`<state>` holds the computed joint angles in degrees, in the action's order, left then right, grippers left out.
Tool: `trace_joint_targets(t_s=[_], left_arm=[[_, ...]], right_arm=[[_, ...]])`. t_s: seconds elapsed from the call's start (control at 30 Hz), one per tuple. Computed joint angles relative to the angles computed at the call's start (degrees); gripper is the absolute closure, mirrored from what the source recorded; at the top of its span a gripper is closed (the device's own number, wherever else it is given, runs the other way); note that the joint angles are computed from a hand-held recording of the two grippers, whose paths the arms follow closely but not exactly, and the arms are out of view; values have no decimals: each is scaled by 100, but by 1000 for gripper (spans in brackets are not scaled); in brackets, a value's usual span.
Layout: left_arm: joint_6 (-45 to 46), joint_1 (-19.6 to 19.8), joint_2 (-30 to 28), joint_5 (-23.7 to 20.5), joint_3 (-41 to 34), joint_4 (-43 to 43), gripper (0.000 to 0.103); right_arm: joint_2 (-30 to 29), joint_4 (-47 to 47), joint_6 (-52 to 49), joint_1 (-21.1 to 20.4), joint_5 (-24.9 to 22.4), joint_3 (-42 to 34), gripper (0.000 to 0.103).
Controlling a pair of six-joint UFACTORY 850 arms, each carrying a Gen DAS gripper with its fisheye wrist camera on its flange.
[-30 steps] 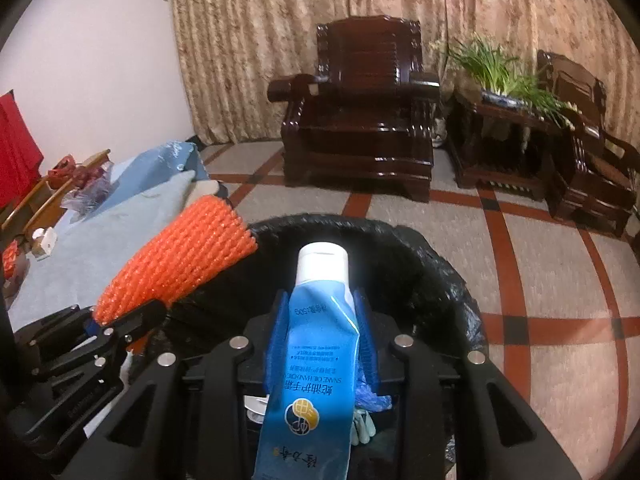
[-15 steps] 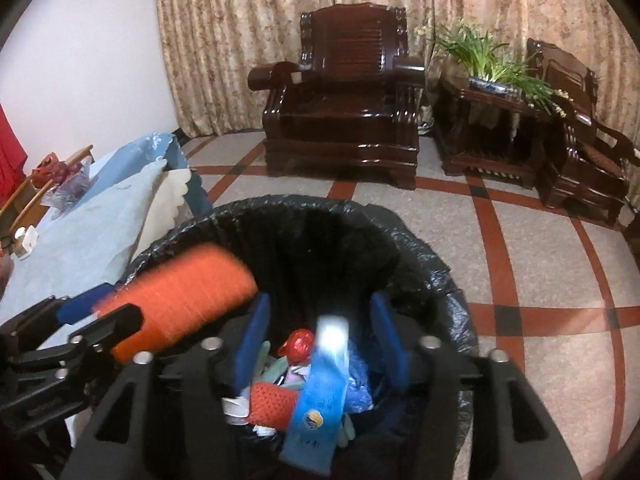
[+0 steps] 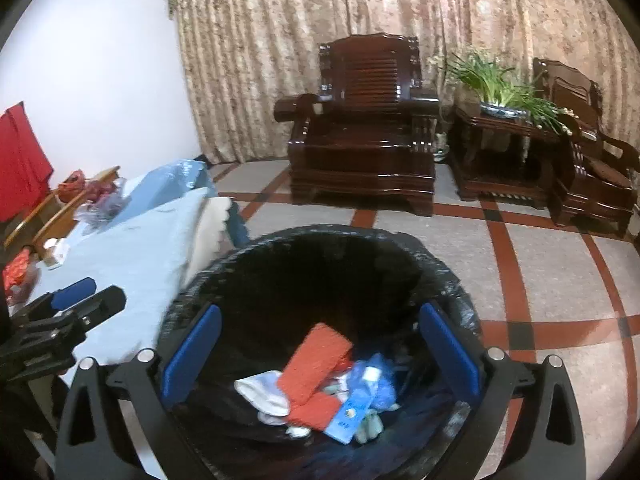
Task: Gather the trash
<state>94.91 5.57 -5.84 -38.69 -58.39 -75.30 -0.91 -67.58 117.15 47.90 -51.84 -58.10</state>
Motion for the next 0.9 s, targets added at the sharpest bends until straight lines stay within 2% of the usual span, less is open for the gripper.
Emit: trace_joint_targets(t_s=[0.2,0.57,0.9], left_arm=[[-152,419,458,0,136,49,6],[-215,1187,1165,-216,293,181,6],[-267,1643,1624,-462,403,338,6]], right_arm=[[-87,-27,-204,407,-348,-393,6],[-309,282,-780,917,-756,-1078,6],[-456,156,-958,1266,-1026,-1472,6]])
